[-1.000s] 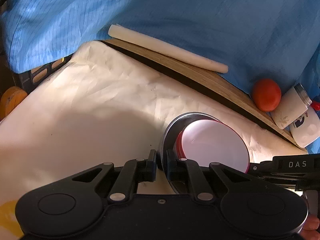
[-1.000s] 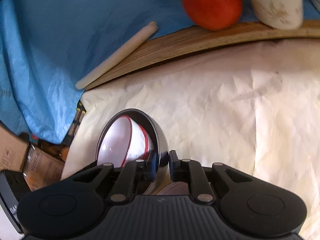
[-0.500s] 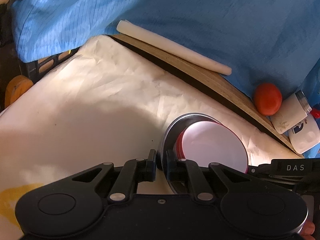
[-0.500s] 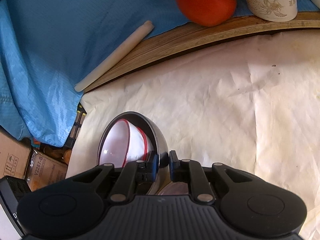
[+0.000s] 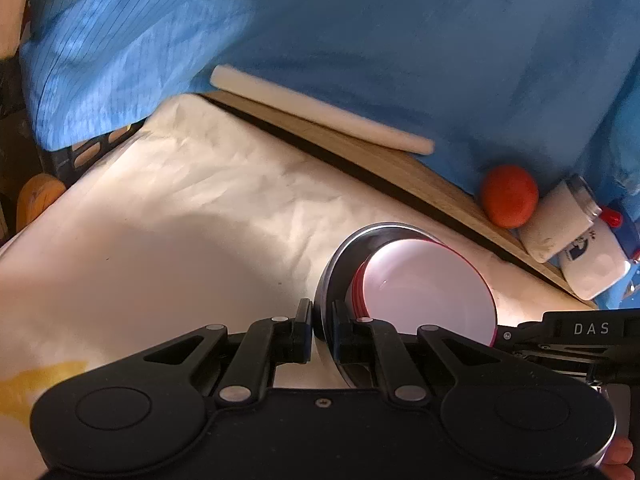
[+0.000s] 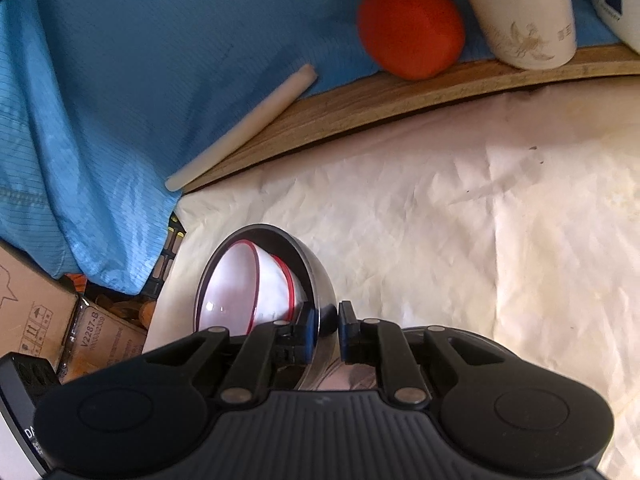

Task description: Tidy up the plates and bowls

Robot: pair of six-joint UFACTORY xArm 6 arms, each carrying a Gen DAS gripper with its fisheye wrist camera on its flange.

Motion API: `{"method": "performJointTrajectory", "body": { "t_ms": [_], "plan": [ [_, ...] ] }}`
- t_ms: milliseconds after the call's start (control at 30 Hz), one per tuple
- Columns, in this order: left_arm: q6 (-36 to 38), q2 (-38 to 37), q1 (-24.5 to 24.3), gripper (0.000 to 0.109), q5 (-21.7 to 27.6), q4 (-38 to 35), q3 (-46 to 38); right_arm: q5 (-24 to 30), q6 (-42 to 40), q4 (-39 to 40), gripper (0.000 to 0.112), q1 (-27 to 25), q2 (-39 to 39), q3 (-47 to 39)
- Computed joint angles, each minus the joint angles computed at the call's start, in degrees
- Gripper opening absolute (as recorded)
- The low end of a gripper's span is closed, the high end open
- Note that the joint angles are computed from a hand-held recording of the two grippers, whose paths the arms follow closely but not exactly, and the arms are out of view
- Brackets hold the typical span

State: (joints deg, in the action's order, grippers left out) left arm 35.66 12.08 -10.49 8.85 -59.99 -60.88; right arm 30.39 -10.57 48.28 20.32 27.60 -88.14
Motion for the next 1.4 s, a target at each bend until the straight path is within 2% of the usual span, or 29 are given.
{"method": "performJointTrajectory", "body": {
  "t_ms": [667,1033,1400],
  "plan": [
    [7.5,-6.3,-6.8,0.008,-1.0,-6.6,5.3,-6.4,-4.7,3.2,0.014,-1.9,-15.7,19.2],
    [9.4,-8.1,-8.4,0.008,-0.2,-8.1,8.1,-7.4,-5.6,3.5,0.014,-2.3,-19.9,25.1],
    [8.7,-9.8,-8.5,0.008,0.9,-5.9,10.5,-7.0,-5.3,2.9,0.014,-2.2,-21.9,27.9]
  ]
}}
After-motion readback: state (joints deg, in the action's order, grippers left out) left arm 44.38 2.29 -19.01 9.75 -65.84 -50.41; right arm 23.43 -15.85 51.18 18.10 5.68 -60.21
